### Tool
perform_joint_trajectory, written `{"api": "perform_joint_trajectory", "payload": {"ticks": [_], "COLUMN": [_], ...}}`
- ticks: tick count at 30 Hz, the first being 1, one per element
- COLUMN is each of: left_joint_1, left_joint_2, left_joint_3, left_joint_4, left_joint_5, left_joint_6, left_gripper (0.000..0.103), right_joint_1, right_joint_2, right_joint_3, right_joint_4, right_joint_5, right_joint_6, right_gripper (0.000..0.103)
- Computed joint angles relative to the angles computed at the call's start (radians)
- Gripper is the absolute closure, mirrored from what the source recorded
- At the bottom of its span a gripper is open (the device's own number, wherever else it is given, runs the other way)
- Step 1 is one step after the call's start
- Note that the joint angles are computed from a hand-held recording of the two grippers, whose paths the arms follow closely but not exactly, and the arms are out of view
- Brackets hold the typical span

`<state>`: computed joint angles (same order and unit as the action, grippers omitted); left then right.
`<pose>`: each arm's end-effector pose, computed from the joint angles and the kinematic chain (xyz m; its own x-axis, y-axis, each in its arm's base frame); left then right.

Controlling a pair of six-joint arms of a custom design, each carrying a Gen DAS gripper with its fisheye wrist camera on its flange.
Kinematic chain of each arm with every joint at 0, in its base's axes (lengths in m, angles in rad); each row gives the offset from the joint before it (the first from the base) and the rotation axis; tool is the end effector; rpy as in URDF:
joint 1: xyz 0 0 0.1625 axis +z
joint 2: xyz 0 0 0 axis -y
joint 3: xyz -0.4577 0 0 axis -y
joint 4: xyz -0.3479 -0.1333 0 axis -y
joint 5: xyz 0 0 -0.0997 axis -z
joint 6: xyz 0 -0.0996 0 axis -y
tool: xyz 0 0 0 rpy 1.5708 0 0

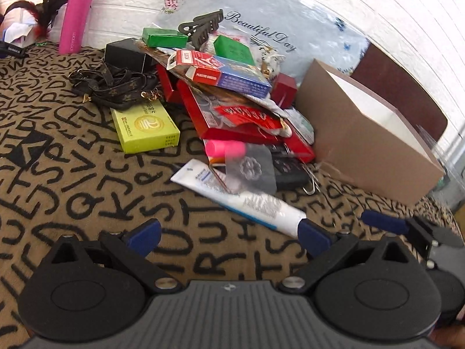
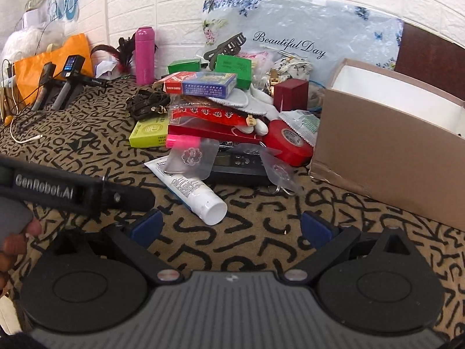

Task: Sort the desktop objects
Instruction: 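Withdraw both grippers from the cardboard box back to the pile, then grasp the white toothpaste tube with the left gripper while the right gripper grasps a white tube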

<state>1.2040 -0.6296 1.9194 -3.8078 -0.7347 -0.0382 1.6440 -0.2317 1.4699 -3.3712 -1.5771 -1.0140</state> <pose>-0.0142 -0.6146 0.1397 -0.8492 -0.3425 -0.4020 0.1771 0.5324 -0.8277 0.1833 -0.6849 -0.0924 -0.4746 -0.7532 0.4554 -0.8796 0.3867 -0.2772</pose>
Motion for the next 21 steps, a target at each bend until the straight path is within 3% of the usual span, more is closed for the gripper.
{"api": "perform_joint_trajectory", "payload": {"ticks": [4,7,9,17,19,21], "left_joint_1": [0.024,0.044,0.046,0.048,0.049,0.048], "left_joint_2": [0.011,0.011,0.024,0.039,0.039,0.034], "left_joint_3": [-0.059,-0.091,-0.108,-0.149,-0.149,-0.138], "left_joint_4": [0.06,0.118,0.101,0.12,0.117,0.112], "left_joint_5": [-0.034,-0.06,-0.047,-0.023,-0.022,-0.024], "left_joint_6": [-0.037,-0.087,-0.069,-0.048,-0.05,-0.072], "left_gripper": [0.005,0.01,0.012,0.021,0.026,0.039], "right_joint_1": [-0.001,0.005,0.008,0.017,0.022,0.025], "right_joint_2": [0.024,0.046,0.057,0.085,0.081,0.068], "right_joint_3": [-0.057,-0.105,-0.13,-0.197,-0.191,-0.162], "right_joint_4": [0.06,0.111,0.141,0.241,0.255,0.246], "right_joint_5": [0.017,-0.005,-0.011,-0.017,-0.028,-0.033], "right_joint_6": [0.004,0.001,-0.004,-0.033,-0.05,-0.077], "right_gripper": [0.007,0.025,0.026,0.052,0.062,0.068]}}
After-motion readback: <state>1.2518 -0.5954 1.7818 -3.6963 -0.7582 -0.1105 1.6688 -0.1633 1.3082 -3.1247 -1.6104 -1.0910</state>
